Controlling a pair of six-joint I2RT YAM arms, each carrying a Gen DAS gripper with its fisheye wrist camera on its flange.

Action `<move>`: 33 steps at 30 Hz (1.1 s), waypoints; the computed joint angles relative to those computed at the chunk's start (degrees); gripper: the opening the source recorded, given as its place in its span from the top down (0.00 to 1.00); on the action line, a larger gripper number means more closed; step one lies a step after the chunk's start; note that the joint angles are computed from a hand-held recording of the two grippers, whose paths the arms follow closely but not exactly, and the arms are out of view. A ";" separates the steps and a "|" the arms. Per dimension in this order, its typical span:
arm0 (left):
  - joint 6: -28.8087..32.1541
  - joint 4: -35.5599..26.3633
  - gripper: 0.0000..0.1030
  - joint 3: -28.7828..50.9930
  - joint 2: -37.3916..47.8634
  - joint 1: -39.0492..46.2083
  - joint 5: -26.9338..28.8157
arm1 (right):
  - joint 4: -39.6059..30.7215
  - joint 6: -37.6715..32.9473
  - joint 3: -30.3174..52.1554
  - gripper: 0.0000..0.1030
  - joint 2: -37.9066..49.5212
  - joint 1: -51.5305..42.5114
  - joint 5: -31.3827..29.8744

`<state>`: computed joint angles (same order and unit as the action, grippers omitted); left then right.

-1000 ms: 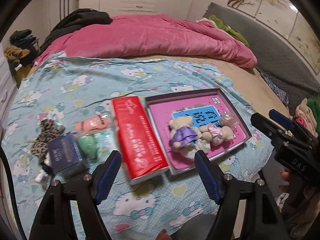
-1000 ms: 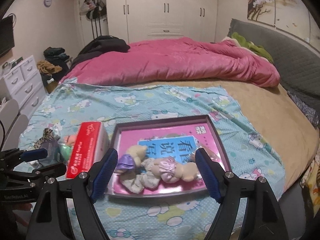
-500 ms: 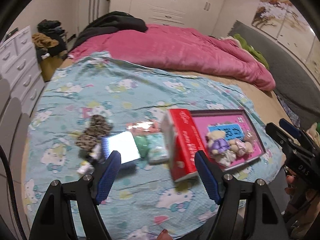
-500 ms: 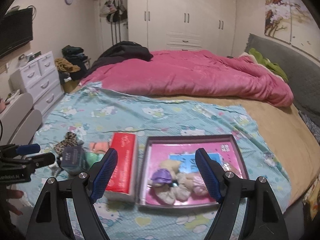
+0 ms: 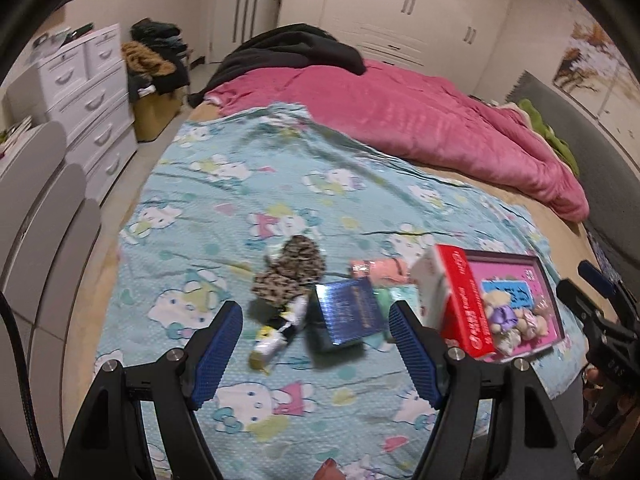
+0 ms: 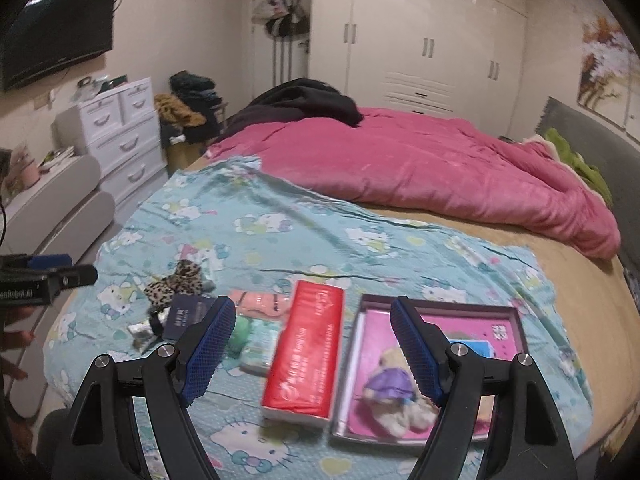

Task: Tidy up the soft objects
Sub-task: 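Move both tools back toward the leopard scrunchie and snack bag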

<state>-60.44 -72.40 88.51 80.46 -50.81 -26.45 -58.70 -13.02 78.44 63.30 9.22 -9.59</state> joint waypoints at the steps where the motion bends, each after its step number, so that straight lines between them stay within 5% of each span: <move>1: 0.17 0.35 0.27 -1.41 -1.15 1.18 0.50 | 0.51 0.05 -0.38 0.22 0.19 1.13 0.29; 13: 3.43 6.76 0.27 -13.48 -7.08 10.28 6.49 | 5.85 -0.57 -5.12 0.22 4.24 11.01 4.14; 33: 10.17 22.30 0.27 -29.88 -4.60 16.41 17.32 | 9.99 -8.77 -11.06 0.22 11.72 14.75 3.03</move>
